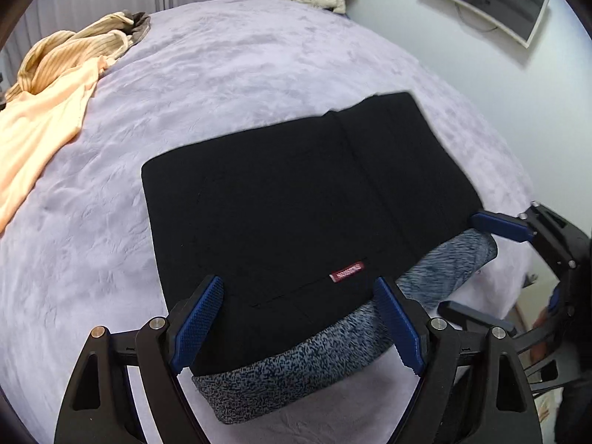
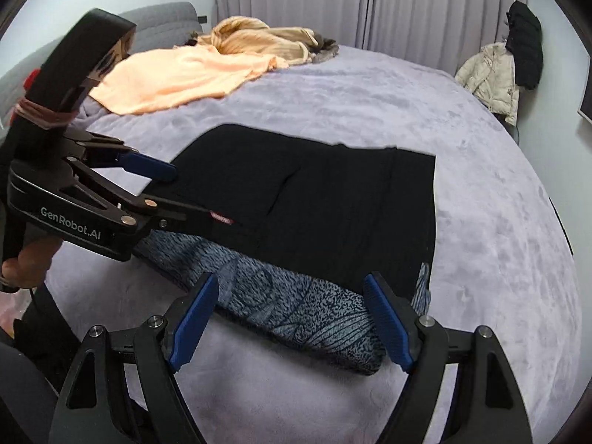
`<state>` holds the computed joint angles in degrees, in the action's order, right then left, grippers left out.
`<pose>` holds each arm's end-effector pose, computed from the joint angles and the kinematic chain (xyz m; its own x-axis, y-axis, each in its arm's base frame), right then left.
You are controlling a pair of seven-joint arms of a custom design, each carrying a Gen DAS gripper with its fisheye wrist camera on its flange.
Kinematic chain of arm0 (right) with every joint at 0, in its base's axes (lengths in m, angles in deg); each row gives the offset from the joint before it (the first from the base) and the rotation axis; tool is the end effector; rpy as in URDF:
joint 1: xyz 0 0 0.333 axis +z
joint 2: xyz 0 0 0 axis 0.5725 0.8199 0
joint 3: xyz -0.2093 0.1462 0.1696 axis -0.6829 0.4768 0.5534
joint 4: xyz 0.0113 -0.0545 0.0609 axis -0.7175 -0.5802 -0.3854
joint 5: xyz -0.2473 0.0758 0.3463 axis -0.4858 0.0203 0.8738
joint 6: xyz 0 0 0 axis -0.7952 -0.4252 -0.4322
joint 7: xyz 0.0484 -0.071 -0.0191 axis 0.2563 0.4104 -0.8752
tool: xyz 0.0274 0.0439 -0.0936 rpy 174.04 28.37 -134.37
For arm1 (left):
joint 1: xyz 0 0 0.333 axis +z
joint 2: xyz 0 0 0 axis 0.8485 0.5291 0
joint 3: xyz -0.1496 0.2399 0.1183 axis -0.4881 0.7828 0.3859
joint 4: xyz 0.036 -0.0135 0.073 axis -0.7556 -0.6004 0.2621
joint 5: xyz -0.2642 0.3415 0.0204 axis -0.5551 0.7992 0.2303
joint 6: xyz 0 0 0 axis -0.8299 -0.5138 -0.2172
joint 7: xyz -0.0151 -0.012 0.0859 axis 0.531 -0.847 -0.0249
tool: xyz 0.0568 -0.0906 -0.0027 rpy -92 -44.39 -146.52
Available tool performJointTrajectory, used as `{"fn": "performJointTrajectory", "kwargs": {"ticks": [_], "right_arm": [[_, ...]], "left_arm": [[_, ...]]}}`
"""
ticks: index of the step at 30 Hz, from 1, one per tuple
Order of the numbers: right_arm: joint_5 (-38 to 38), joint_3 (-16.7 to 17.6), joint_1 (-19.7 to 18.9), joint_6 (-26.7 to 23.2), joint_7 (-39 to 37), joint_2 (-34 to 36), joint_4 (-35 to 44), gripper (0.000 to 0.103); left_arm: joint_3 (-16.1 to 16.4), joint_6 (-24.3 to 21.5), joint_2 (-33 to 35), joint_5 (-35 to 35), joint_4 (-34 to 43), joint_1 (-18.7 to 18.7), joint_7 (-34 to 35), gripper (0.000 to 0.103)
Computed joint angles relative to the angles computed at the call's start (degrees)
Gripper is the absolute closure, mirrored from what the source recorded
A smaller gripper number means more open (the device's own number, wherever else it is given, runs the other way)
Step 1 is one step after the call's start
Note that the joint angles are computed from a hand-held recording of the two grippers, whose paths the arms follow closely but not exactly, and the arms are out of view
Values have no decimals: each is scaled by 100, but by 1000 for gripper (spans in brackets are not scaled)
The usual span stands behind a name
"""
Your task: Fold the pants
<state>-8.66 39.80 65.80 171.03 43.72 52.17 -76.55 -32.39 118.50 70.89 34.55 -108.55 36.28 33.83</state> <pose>0.4522 0.4303 0.5656 0.4416 -0.8965 0.0344 -0.6860 -0.3621 -0.6311 0.5278 -0.3985 0.5726 -0.3166 -0.9425 0.1074 -0.8518 0.2327 -0.4694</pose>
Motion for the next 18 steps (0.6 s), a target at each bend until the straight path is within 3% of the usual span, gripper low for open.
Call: {"fn": "performJointTrajectory", "kwargs": {"ticks": [4, 7, 9, 11, 15, 18], "right_arm": [[268, -66, -28, 240, -15, -122, -335, 18], [767, -125, -7, 540, -375, -131, -487, 9], [1157, -172, 6, 723, -667, -116, -568, 5], [1123, -148, -21, 653, -693, -78, -521, 5], [1263, -141, -14, 401, -1012, -125, -374, 4], [920, -103, -84, 286, -872, -246, -319, 4]], "left_arm": [[4, 88, -19, 372, -206, -65, -131, 18], [-34, 287, 31, 504, -288, -115, -175, 4], [-50, 166, 238, 810, -73, -201, -369, 2], [-36, 177, 243, 1006, -104, -283, -533, 2], [-24, 159, 99, 759, -161, -259, -548, 2], [-21, 161, 93, 824, -79, -238, -706, 2]]}}
